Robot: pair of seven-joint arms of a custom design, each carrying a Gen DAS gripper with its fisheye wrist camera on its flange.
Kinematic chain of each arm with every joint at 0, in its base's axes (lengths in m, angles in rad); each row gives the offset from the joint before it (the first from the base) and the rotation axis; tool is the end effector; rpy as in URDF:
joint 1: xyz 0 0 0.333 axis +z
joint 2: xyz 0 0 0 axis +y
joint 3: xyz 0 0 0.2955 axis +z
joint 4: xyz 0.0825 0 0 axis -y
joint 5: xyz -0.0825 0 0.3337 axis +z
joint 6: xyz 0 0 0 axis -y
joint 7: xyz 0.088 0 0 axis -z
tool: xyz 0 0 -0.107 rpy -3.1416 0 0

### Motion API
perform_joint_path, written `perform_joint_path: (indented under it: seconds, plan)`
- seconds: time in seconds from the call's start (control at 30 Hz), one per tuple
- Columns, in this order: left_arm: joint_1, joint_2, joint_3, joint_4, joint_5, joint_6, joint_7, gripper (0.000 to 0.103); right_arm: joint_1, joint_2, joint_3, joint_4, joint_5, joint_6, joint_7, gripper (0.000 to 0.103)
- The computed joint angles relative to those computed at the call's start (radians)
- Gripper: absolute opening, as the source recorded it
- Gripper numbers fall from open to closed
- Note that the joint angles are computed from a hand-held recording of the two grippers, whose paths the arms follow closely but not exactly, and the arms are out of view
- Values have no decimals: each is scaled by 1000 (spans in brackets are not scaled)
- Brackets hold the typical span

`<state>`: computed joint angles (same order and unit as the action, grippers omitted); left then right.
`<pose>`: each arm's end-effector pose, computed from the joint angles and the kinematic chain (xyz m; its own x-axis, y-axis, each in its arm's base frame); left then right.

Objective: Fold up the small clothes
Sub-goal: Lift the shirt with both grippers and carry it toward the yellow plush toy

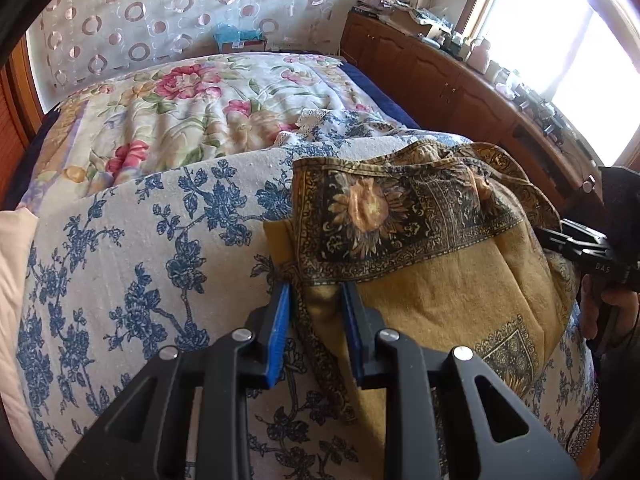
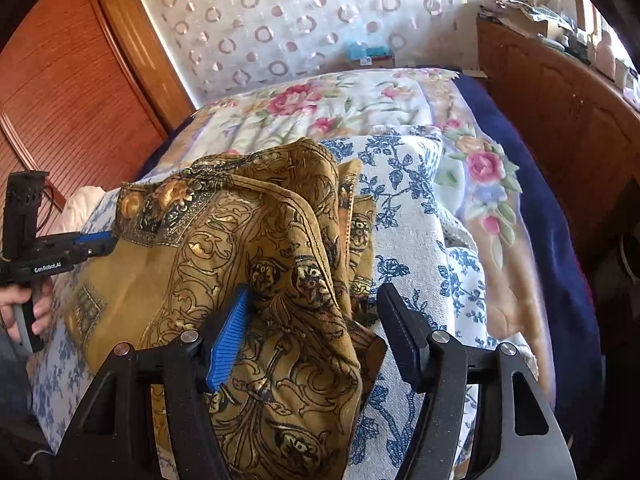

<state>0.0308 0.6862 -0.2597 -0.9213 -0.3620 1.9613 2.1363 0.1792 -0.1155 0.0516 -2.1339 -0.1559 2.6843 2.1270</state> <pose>0.6953 -0.1121 0.5269 -0.6282 -0.7345 0.2568 -0.7266 0.4357 -0.5313 0.5045 0.1247 0.5357 -0.1375 -0.9708 -0.1966 -0.7722 0.2294 -0.5925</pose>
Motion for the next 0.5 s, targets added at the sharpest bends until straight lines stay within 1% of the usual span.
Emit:
perform_joint_path:
  seconds: [0.03,0.07,0.1,0.13,0.17,0.2,0.23,0.27,0.33,0.37,0.5]
  plan:
    - [6,13,-6,21,-13,-17,-1,23,3,3,0,5,4,-3,-8,65]
    - [19,32,-22,47,-32,-39,-2,17,5,6,-1,7,13,0,-18,59]
    - [26,26,-25,39,-48,-46,5,12,11,10,-3,9,31,4,-39,54]
    - [30,24,-28,32,-58,-42,7,7,18,13,-6,11,61,8,-69,43]
    - [35,22,-31,28,-70,-42,12,3,24,15,-8,12,85,11,-93,39]
    - [42,13,-36,14,-85,-39,22,3,25,18,-11,11,102,17,-113,31]
    - [59,-11,-47,-25,-116,-22,45,2,26,17,-10,10,107,24,-122,20]
    - [64,-24,-48,-42,-129,-18,56,2,23,12,-5,4,86,35,-110,16]
    - [91,-88,-58,-130,-186,24,101,2,17,0,5,-4,46,55,-82,13]
    - [101,-115,-59,-162,-213,33,120,2,12,-12,14,-11,8,73,-53,13]
    - [143,-216,-52,-267,-328,58,186,2,2,-30,47,15,-108,87,26,12]
